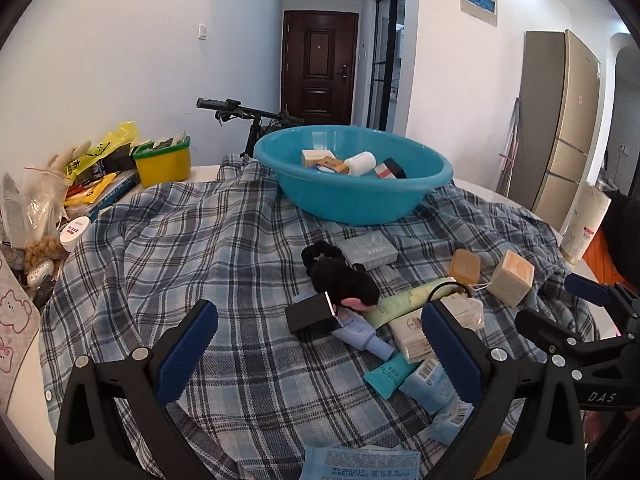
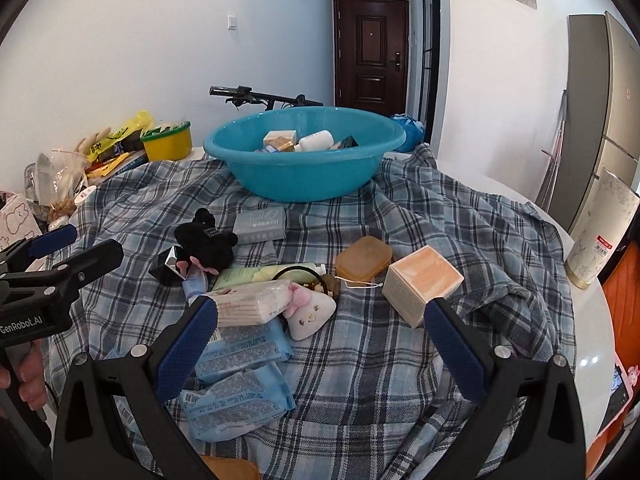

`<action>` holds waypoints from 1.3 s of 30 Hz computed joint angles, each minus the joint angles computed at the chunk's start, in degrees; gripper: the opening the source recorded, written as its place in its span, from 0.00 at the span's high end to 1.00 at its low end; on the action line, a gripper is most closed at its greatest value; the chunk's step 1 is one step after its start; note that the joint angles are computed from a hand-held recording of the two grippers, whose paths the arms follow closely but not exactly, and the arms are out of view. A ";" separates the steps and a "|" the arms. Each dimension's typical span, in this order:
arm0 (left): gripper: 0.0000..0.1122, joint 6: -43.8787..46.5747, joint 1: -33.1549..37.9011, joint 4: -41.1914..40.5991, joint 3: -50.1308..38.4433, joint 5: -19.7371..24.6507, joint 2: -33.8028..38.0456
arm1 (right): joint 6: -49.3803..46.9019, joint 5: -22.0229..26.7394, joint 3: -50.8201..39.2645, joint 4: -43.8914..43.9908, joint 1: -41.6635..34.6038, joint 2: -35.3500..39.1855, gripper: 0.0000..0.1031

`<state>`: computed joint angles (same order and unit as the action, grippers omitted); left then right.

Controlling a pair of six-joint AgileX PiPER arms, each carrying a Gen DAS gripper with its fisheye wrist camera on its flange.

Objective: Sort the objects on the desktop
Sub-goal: 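Move both tools down over the plaid cloth toward the remaining items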

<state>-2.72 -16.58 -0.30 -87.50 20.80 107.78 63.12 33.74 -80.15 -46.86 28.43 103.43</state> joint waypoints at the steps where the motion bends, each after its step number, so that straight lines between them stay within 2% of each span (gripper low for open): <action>1: 0.08 -1.20 -0.17 1.15 -0.94 0.78 0.63 | -0.48 -0.15 -0.21 0.58 -0.12 0.36 0.00; 4: 0.08 0.13 0.03 -0.71 -2.10 1.16 1.29 | -3.86 -0.38 -2.43 3.68 -0.47 2.39 0.00; 9: 0.08 -2.43 0.56 1.73 -3.29 2.05 2.29 | -11.89 1.96 -9.51 10.37 -0.23 8.35 0.00; 18: 0.08 0.64 2.25 -1.54 -3.36 2.14 3.45 | -22.31 8.09 -21.07 16.57 0.94 16.13 0.00; 29: 0.08 0.45 3.78 -2.68 -4.76 3.46 4.70 | -26.47 10.98 -26.95 20.06 0.77 20.92 0.00; 37: 0.08 0.72 2.77 -1.47 -4.70 3.34 4.89 | -28.59 13.72 -31.61 19.36 1.71 24.03 0.00; 39: 0.08 -0.20 2.91 -0.86 -4.98 3.57 5.12 | -27.76 11.89 -29.64 19.42 1.25 22.93 0.01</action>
